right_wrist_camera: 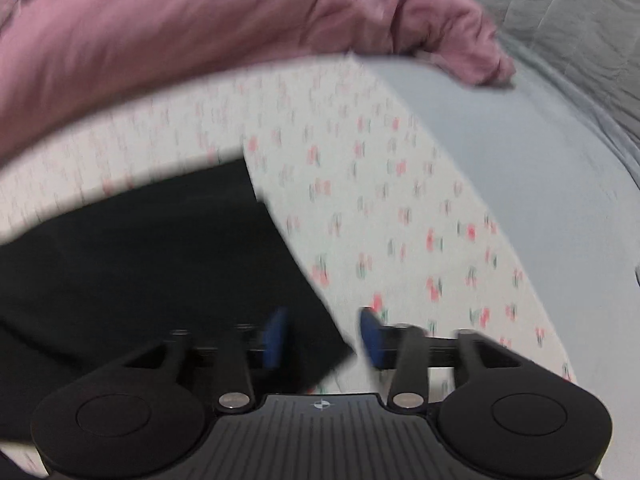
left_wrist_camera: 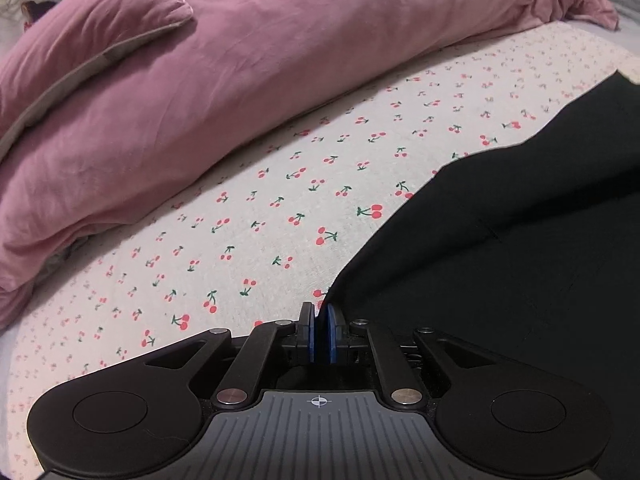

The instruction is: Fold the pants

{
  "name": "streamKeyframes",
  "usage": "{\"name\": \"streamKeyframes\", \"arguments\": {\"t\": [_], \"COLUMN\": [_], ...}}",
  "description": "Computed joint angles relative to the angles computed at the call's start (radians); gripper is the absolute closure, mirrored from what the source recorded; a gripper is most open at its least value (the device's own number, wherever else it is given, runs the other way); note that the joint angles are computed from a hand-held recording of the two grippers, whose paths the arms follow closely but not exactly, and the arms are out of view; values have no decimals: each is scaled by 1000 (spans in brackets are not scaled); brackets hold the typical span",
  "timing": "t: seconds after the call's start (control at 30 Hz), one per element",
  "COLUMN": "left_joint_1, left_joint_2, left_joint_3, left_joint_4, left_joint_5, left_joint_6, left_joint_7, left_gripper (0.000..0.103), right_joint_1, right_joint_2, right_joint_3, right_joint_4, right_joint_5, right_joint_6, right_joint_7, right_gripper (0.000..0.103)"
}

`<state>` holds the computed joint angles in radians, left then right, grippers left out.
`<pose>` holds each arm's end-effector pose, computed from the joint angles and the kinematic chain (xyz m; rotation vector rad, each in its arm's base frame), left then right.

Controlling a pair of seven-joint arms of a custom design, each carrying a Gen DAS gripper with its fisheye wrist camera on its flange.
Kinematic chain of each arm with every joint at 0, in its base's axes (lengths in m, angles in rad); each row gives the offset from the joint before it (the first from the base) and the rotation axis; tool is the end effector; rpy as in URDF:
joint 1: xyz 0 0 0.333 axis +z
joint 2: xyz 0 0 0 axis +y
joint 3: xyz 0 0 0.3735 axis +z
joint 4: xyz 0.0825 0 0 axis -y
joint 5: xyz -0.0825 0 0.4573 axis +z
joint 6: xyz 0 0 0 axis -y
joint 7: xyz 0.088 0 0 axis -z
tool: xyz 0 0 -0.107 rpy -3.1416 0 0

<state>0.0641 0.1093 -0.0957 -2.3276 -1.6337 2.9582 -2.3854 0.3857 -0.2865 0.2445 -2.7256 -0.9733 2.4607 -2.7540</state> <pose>0.5590 0.0493 0.3048 -0.9565 2.3182 -0.6313 0.3436 0.2447 0.3101 -1.3211 2.3680 -0.8302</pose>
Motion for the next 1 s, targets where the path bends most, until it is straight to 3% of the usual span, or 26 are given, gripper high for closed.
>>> {"name": "streamKeyframes", "arguments": {"t": [0.17,0.3,0.43,0.47,0.5,0.57,0.73,0.83,0.93,1.0], "left_joint_1": [35,63,85,89,94,104,125,106,87,83], "left_joint_2": [7,14,22,22,22,15,3,25,51,47], "left_joint_3": [10,10,10,8,6,0,14,6,0,4], "left_joint_4": [5,15,29,30,32,31,40,48,59,53], "left_joint_5": [238,328,406,406,406,356,202,102,17,18], "left_joint_6": [-96,-160,-219,-225,-235,-249,-357,-307,-250,-240], "left_joint_7": [-264,-370,-464,-464,-458,-407,-312,-222,-158,-156], "left_gripper": [92,92,97,102,103,103,103,102,93,89], "right_joint_1": [-65,-100,-87,-70,-56,-36,24,25,25,30], "right_joint_2": [35,187,300,318,330,340,297,311,378,426], "right_joint_3": [-12,-73,-120,-119,-120,-125,-106,-110,-123,-131], "right_joint_4": [56,158,225,238,248,265,264,290,348,388], "right_joint_5": [-222,-374,-465,-491,-517,-532,-550,-558,-557,-504], "right_joint_6": [69,145,154,119,103,93,-149,-187,-218,-233], "right_joint_7": [93,196,333,362,359,320,339,328,290,237], "right_gripper": [54,54,61,85,99,101,101,101,101,98]}}
